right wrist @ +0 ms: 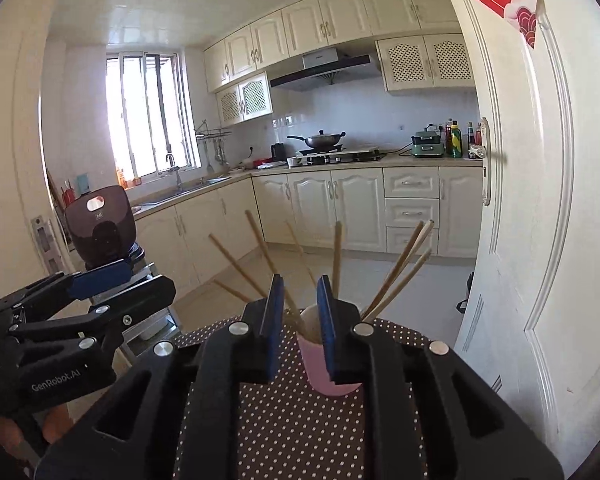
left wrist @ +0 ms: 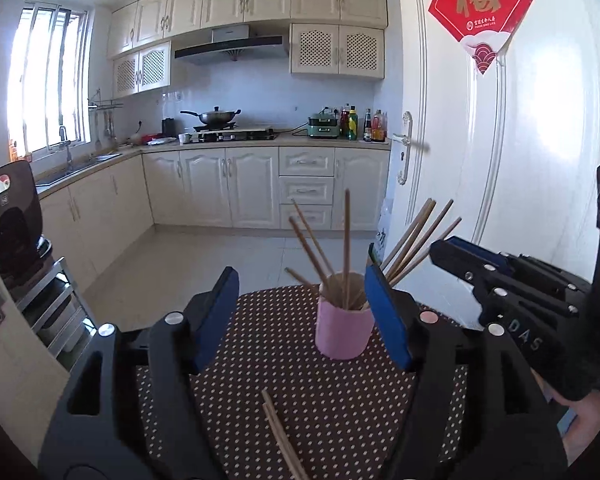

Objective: Organize utensils
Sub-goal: 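Open the right gripper to drop its chopstick while the left gripper opens too, then lower the right gripper to the pile and grasp a chopstick while the left gripper grasps another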

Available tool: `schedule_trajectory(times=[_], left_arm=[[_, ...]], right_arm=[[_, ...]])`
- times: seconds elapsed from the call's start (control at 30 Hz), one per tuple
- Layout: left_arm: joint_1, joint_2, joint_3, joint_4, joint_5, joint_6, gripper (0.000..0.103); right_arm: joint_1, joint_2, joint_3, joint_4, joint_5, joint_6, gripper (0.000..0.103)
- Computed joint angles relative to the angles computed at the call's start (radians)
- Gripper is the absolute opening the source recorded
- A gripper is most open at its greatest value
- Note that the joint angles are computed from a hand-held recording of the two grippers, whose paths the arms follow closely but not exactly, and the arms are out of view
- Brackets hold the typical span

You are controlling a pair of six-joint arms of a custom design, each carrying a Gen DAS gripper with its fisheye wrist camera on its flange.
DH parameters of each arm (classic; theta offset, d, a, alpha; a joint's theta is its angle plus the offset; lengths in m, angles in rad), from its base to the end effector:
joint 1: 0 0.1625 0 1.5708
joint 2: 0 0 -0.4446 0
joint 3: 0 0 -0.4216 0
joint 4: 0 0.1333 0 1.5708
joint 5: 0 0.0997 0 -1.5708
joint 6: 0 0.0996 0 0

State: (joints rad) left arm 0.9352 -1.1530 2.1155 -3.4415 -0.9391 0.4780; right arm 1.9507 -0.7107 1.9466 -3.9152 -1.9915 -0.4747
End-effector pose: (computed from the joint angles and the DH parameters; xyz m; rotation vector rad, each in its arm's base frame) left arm -0.1696 -0.5535 0.2520 0.9163 2.1756 -1.1944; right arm 0.3090 -0.5241 0.1030 0.6831 -2.2407 1.4123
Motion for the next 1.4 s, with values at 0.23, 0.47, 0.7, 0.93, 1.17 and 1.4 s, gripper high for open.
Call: schedule_trajectory(times=[0.23, 0.47, 0.7, 0.93, 1.17, 1.4], left_arm=[[0.027, -0.081, 0.055, 0.141, 0.053, -0.084, 0.068], [0.094, -0.136, 0.077, 0.371, 0.058, -0.201, 0.069], [0.17, -0.14, 0.059, 0.498, 0.031, -0.279, 0.069], [0.222, -0.129, 0.045, 0.505, 0.022, -0.292, 0.069], [0.268, -0.106, 0.017, 0.518, 0.002, -0.301, 0.07], [0.293, -0.083, -0.009, 0.542, -0.012, -0.311, 0.07]], right_arm=[[0.02, 0.01, 0.041, 0.064, -0.026, 0.016, 0.025], [0.017, 0.049, 0.018, 0.273, -0.068, 0.09, 0.028], [-0.009, 0.099, -0.044, 0.509, -0.066, 0.191, 0.029], [-0.031, 0.153, -0.116, 0.659, -0.082, 0.251, 0.029], [-0.024, 0.202, -0.185, 0.726, -0.14, 0.253, 0.023], [-0.012, 0.237, -0.223, 0.732, -0.186, 0.235, 0.019]])
